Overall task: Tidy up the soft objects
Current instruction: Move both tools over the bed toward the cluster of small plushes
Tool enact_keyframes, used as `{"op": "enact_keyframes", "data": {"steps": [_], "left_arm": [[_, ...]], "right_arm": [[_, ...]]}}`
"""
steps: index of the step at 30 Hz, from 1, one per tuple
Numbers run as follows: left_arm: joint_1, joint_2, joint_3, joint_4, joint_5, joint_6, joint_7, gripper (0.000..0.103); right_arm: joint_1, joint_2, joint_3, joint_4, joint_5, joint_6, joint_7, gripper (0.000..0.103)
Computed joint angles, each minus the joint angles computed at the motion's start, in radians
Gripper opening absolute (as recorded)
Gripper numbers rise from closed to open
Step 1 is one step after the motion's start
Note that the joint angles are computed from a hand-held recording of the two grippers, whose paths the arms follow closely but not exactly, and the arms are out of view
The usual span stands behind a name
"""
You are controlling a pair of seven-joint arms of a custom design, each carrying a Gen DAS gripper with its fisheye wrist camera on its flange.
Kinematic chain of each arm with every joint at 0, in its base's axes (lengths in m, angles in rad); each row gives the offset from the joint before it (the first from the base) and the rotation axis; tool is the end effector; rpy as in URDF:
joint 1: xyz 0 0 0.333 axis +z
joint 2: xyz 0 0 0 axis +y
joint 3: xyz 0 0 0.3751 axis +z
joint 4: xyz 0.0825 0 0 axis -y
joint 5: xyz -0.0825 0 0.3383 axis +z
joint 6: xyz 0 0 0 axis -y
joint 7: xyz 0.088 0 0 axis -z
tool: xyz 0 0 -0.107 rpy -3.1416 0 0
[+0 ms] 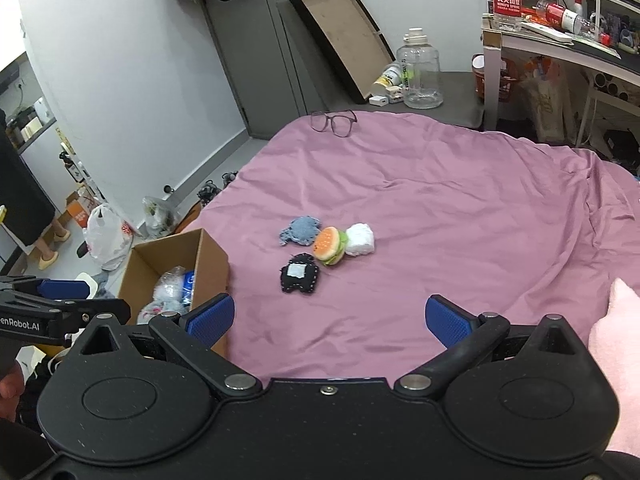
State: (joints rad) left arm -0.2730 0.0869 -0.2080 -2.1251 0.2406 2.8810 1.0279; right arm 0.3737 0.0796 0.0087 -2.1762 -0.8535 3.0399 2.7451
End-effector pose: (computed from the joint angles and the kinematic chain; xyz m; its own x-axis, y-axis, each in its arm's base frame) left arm 0.5002 -0.2719 0.5339 -0.1945 -0.9673 0.1629 -0.7931 0.0574 -0.6064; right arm 0.4864 0.2578 0.5163 0.1022 -0.9778 -0.1832 -0.7028 0.0594 -0.7089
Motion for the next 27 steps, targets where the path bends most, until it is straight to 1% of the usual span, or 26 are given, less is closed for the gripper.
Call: {"op": "enact_keyframes", "data": {"steps": [2,6,16,21,27], "left_arm": [[-0.006,0.013,0.004,0.015,0.019,-0.006,-0.013,0.102],[-0.006,0.042,0.003,0.041,0.001,-0.005,0.000,0.102],[-0.032,0.120,0.028,0.124,0.029,-0.017,-0.009,0.102],[-0.027,0.163,0.019,0.164,-0.013,-0.014,0.039,0.102],[-0.028,0.230,0.010,0.233,-0.063,-0.034,0.091,0.102]], "right_arm": [[-0.005,0.008,-0.001,0.002,0.016,0.006,-0.018,0.103],[-0.005,0.026,-0.014,0.007,0.039,0.016,-0.043,0.103],[0.012,0.078,-0.055,0.017,0.168,0.037,-0.155,0.103],[0.014,0.110,-0.060,0.031,0.270,0.041,-0.249,0.103],[0.005,0.146,-0.052,0.047,0.419,0.048,-0.383,0.103]]}}
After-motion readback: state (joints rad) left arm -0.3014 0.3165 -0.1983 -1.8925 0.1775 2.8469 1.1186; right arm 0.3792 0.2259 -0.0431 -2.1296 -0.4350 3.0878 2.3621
